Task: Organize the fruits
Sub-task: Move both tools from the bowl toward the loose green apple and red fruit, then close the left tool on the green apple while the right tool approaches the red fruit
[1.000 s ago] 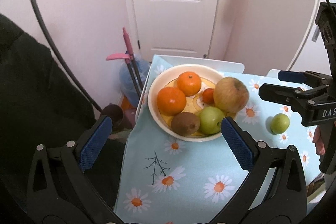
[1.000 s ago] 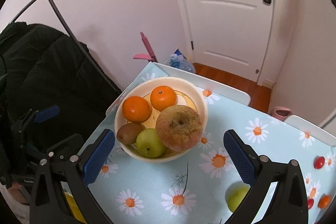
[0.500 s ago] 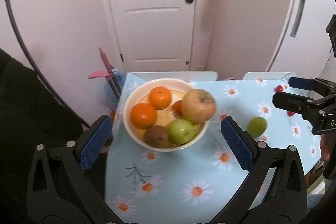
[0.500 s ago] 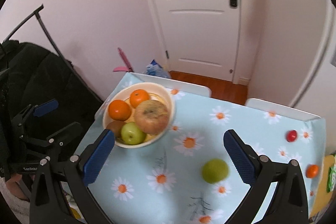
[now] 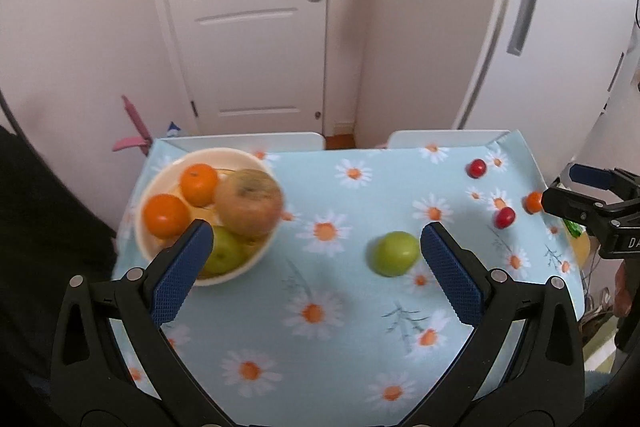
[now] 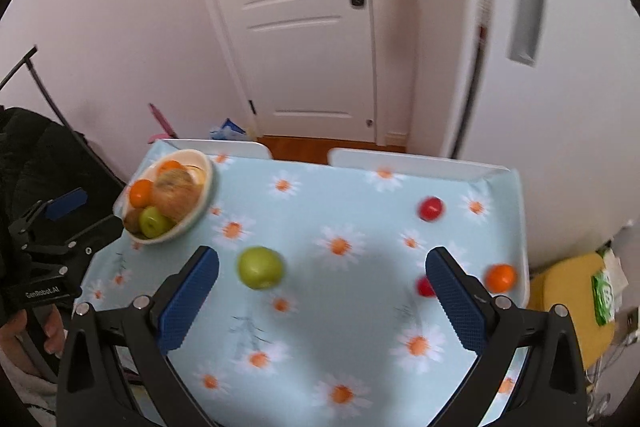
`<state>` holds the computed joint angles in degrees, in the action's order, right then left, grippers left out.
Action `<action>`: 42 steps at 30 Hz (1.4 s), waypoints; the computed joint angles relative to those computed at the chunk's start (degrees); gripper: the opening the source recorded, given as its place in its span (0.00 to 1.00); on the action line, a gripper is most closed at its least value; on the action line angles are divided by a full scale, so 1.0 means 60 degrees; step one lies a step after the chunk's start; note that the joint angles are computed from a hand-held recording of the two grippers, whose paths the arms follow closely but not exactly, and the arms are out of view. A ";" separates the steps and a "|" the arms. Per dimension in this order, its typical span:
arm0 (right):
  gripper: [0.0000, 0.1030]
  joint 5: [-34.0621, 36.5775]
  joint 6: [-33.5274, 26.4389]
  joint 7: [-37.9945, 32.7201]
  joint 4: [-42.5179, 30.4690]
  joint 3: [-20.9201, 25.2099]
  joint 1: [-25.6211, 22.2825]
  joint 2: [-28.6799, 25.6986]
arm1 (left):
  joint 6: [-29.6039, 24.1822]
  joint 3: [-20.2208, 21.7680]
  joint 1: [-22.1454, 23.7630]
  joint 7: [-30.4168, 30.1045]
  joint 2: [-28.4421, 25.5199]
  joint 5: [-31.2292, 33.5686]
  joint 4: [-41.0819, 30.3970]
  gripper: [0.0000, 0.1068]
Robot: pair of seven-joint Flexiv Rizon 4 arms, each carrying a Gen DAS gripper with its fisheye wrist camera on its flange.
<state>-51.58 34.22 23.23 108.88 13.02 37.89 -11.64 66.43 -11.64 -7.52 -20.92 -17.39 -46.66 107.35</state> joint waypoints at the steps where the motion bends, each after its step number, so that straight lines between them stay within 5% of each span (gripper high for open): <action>1: 1.00 0.0048 0.0061 0.0128 0.0237 0.0032 -0.0044 0.0141 | 0.0081 0.0003 -0.0079 -0.0093 0.0019 0.0041 0.0091 0.96; 11: 1.00 0.0005 0.1098 0.0745 0.2124 0.0262 -0.0676 0.0881 | 0.1647 -0.0354 -0.0599 -0.1153 -0.0414 0.0698 0.0753 0.96; 20: 0.96 -0.1063 0.2385 0.1339 0.3054 0.0007 -0.1128 0.0634 | 0.2952 -0.0991 -0.0514 -0.2079 -0.1361 0.1850 0.0928 0.96; 32: 0.82 -0.2098 0.3510 0.1826 0.3546 -0.0406 -0.1460 0.0122 | 0.3224 -0.0374 -0.0893 -0.3737 -0.2188 0.3941 0.0557 0.72; 34: 0.76 -0.2200 0.3662 0.1828 0.3591 -0.0450 -0.1533 0.0099 | 0.3114 -0.0269 -0.0929 -0.4019 -0.2247 0.4219 0.0457 0.56; 42: 0.66 -0.2196 0.3980 0.1635 0.3552 -0.0545 -0.1659 -0.0034 | 0.2903 -0.0226 -0.0794 -0.4736 -0.2222 0.5103 0.0367 0.56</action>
